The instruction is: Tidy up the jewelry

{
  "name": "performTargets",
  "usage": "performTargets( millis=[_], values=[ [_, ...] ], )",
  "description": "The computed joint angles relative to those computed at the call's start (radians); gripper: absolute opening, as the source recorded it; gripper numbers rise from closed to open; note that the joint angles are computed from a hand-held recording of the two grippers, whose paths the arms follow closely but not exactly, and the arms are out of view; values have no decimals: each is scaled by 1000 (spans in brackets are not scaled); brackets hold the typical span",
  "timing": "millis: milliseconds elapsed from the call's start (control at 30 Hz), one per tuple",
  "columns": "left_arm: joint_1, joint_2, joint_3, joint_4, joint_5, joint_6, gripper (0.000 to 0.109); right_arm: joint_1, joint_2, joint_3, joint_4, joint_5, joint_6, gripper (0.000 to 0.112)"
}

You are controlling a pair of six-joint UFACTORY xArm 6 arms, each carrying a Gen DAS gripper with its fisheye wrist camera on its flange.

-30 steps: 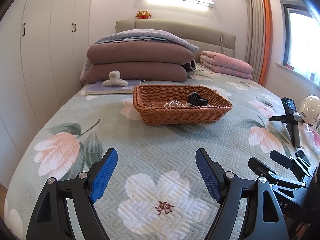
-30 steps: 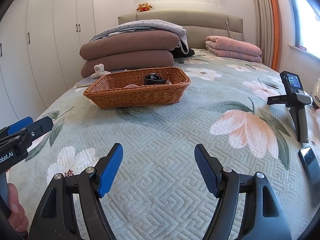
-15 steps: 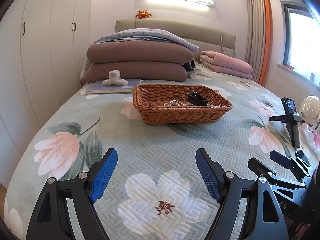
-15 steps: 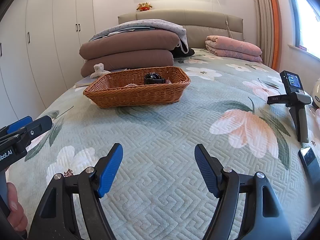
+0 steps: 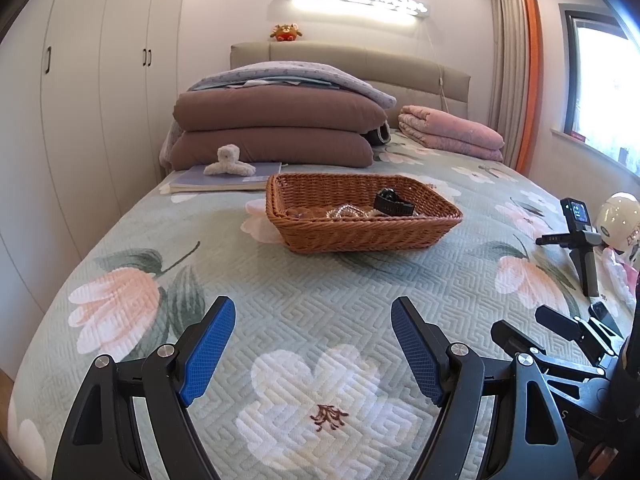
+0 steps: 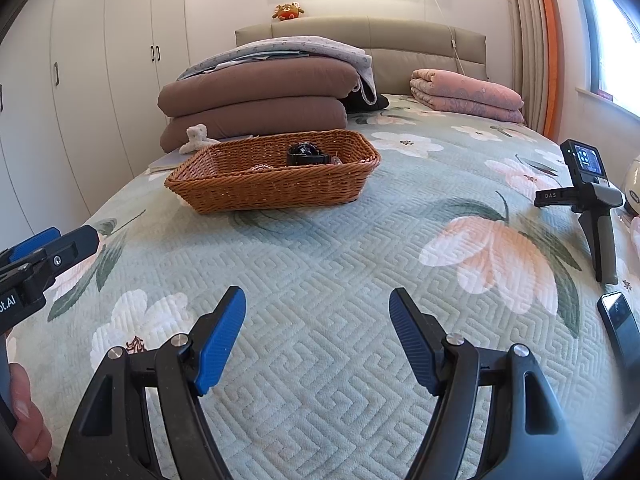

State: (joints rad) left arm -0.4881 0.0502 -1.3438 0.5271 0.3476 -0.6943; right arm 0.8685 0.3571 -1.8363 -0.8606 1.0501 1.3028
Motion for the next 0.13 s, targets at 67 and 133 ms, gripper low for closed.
performTargets(
  millis=[67,133],
  values=[
    [2,-4,2,34,-6,-28,81,0,0,-1,0,-1,1,76],
    [3,-3,3,-8,-10,1,81,0,1,-1,0,-1,2,76]
  ],
)
